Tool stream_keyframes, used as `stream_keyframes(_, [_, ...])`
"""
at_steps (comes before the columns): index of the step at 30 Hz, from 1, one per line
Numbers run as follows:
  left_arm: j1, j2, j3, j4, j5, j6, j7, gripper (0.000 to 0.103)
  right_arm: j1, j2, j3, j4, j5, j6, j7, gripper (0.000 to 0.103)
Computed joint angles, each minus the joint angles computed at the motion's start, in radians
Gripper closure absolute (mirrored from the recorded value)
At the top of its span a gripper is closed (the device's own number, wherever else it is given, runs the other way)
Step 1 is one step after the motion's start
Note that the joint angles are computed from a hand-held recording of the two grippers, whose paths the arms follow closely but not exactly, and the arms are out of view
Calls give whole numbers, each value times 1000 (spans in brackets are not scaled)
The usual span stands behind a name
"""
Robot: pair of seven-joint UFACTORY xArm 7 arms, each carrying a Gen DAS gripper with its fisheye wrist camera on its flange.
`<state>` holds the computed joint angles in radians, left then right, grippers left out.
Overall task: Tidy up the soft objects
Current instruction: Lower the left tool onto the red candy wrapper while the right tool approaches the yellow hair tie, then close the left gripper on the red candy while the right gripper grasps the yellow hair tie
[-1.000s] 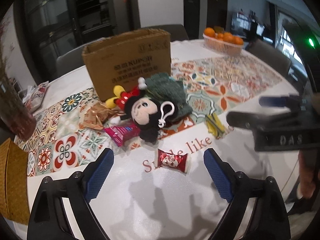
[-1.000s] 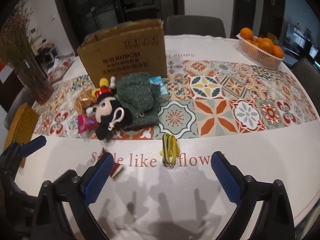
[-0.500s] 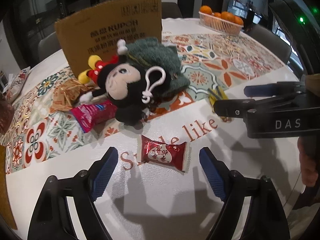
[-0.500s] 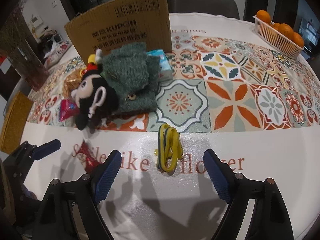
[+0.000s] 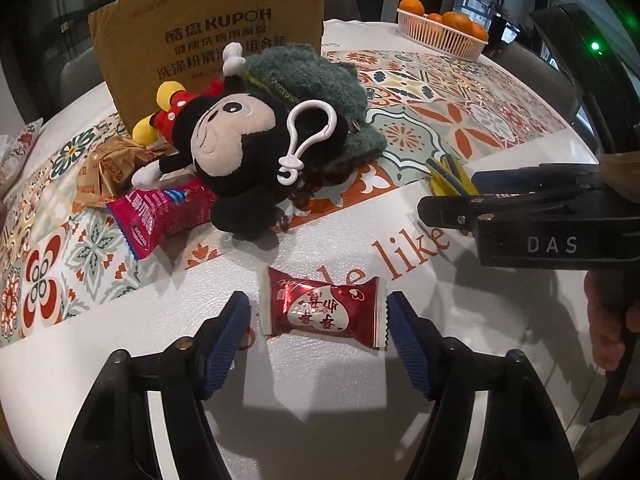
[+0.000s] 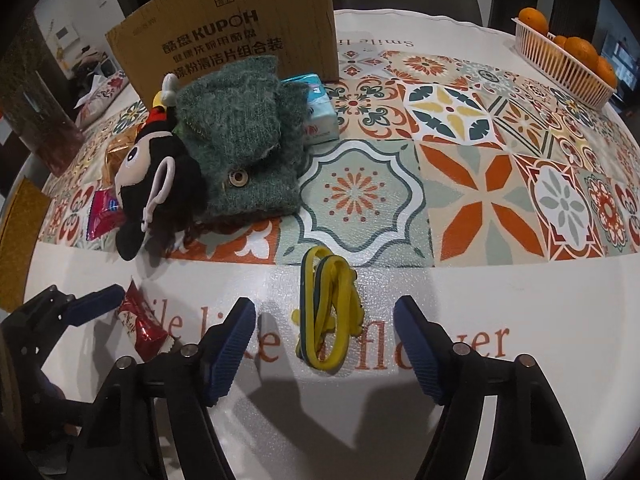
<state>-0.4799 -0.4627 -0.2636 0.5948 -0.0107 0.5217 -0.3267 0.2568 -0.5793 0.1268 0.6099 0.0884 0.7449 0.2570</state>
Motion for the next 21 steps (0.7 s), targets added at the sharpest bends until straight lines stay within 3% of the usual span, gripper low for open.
stream_keyframes(9, [3,-10,10,-10,-20,-19,-34,51,5,11,-1,13,-6,1,-1,69])
stream_keyframes(12, [10,-19,6,-12,-26,-20,-65,52,12,6,-7,13,12,3,-3,73])
stream_keyframes(21, [-3,-60,26,-30,-86,-6,-112,53,25,-29,-5,22,37,26,-13,74])
